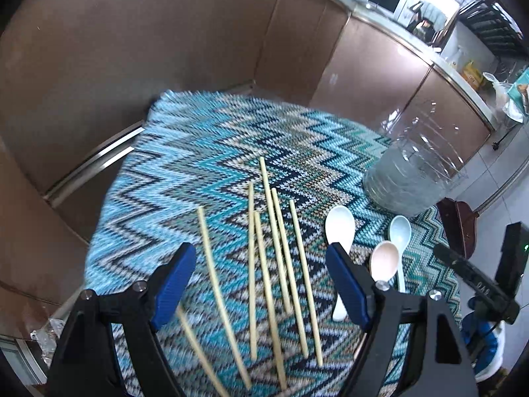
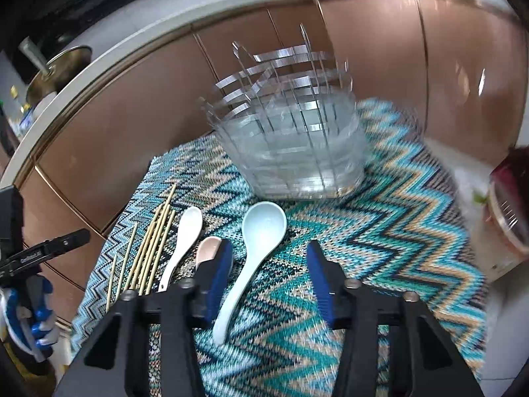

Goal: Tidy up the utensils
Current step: 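Lower the left tool to the chopsticks while the right tool reaches a white spoon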

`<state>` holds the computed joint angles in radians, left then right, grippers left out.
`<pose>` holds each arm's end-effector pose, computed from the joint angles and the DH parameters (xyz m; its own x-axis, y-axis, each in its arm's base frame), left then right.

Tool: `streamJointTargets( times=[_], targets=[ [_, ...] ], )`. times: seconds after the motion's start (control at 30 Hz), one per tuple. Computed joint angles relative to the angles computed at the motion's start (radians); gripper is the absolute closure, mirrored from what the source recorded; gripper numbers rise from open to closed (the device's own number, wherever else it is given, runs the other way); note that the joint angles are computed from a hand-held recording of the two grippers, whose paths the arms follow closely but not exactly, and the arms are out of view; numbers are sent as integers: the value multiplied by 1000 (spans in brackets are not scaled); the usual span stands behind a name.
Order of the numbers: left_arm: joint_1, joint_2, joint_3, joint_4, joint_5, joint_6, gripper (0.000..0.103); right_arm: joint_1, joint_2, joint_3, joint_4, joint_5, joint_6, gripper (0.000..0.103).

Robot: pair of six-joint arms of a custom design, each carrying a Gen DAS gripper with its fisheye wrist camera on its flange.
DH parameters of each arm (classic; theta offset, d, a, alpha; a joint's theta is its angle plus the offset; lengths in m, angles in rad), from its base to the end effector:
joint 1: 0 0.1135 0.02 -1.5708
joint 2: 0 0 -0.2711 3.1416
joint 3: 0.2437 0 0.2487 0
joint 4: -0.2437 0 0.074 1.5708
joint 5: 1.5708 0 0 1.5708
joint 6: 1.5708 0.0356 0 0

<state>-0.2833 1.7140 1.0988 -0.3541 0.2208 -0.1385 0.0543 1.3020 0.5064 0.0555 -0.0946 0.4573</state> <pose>0.3357 -0.1059 0.2019 -0.8381 0.1037 -0.5355 0.2787 0.9254 -0.2570 0.2401 0.0164 0.1707 -0.6588 0.4044 -0.6344 0.1864 0.9047 0.3832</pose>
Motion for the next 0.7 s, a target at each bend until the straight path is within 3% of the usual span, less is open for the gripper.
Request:
streamJointTargets(
  times=[0.1, 0.27, 0.7],
  targets=[
    [7, 123, 137, -75, 22, 0, 28, -41, 98, 36, 37, -79, -16, 69],
    [4, 294, 342, -205, 32, 21, 44, -66, 186, 80, 63, -128, -31, 69],
    [-9, 511, 606, -373, 12, 44, 85, -83, 327, 162, 86, -166, -57, 71]
  ],
)
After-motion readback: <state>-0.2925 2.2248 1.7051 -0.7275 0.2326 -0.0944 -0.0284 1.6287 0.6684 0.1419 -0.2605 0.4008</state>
